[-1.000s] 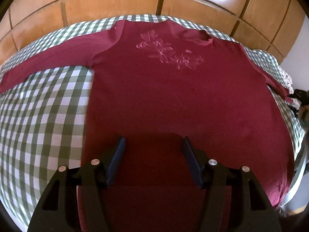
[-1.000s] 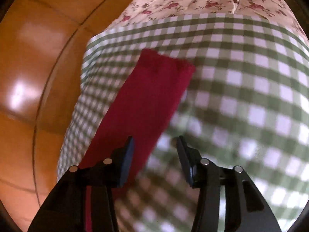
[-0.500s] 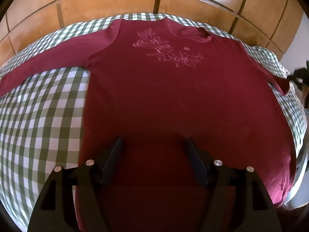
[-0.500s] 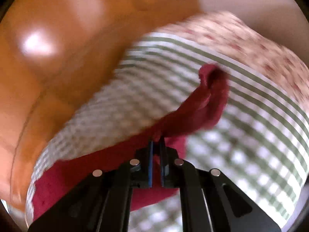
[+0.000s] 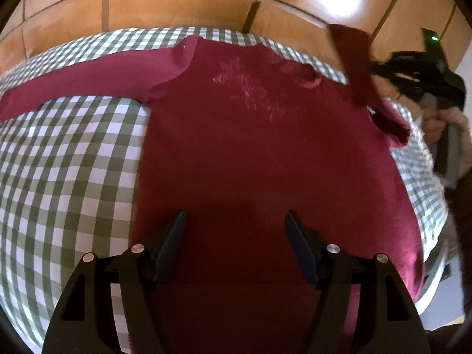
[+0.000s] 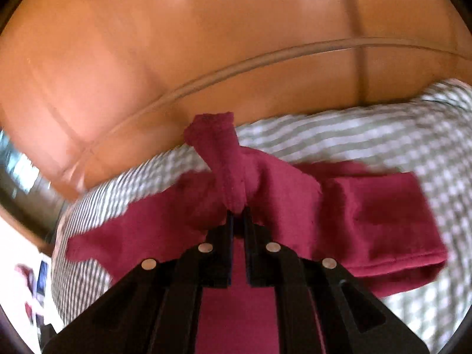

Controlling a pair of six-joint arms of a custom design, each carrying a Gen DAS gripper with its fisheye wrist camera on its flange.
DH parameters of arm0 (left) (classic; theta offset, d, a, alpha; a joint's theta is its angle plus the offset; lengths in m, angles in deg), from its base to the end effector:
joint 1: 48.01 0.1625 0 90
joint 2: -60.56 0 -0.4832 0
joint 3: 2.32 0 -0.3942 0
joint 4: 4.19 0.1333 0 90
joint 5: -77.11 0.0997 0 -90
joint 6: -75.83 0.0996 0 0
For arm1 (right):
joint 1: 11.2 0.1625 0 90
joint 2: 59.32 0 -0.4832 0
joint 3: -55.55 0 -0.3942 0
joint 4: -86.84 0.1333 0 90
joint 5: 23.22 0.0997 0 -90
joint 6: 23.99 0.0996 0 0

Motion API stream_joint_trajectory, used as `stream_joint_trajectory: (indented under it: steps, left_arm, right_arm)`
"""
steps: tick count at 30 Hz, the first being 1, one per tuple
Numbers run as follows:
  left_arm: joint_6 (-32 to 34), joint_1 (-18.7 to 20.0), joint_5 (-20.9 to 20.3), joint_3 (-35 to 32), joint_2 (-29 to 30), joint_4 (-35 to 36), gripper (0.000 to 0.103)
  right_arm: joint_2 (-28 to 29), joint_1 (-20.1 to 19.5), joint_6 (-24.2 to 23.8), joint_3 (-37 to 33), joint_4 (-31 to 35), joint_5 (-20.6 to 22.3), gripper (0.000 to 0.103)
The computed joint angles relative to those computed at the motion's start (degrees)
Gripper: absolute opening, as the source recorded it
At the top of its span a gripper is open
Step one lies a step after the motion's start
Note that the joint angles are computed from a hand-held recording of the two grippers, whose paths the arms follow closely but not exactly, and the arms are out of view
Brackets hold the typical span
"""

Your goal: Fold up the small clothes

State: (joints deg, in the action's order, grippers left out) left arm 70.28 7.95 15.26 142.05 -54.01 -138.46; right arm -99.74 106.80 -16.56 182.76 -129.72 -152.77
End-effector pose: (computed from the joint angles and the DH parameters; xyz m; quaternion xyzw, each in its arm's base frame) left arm 0.0041 -0.3161 0.3459 0.2071 0.9402 -0.1966 0.1856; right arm 0.3038 -0.4225 0.0870 0.0448 -0.8912 0.4017 0.2057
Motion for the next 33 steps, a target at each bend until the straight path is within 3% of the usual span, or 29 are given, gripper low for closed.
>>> stream_joint_trajectory:
  steps: [3,5,10,18,23,28,29,33]
  left_arm:
    - [-0.75,1.16,-1.98,-1.54,0.07,0.23,0.068]
    - [-1.46,1.85,-3.11,-2.52,0.82,0.01,0.062]
    - [-2.13,3.58,-6.95,-5.74,4.88,-2.08,0.049]
    - [-0.67,4.02,-9.79,-10.29,18.61,-13.46,0.047]
    - [-1.71,4.8,-10.17,-14.06,28.74,-15.68,0.047]
    - [-2.65,5.07,-8.55,-17.54,36.3,-16.35,0.017]
    - [-2.13,4.84,-8.07,-17.89,36.9,-16.73,0.004]
    - [-1.2,3.77,-8.01,-18.0,35.14,-20.53,0.004]
  right_arm:
    - [3.37,0.75,-0.93,-3.43,3.71,3.01,0.015]
    - [5.05,1.59,-2.31,-3.73,1.97,4.87,0.055]
    - [4.66,3.59,-1.66,1.91,-6.57,5.32,0.072]
    - [4.44,3.65,7.1,18.41,-22.56,1.47,0.079]
    - [7.45,0.61,12.41,26.8,-35.13,1.27,0.081]
    - [8.95,-3.73,12.08,28.63,-42.48,5.51,0.082]
    - [8.71,-4.59,11.31,28.29,-42.63,6.64,0.082]
    - [7.41,-6.39,8.17,25.29,-40.29,8.05,0.082]
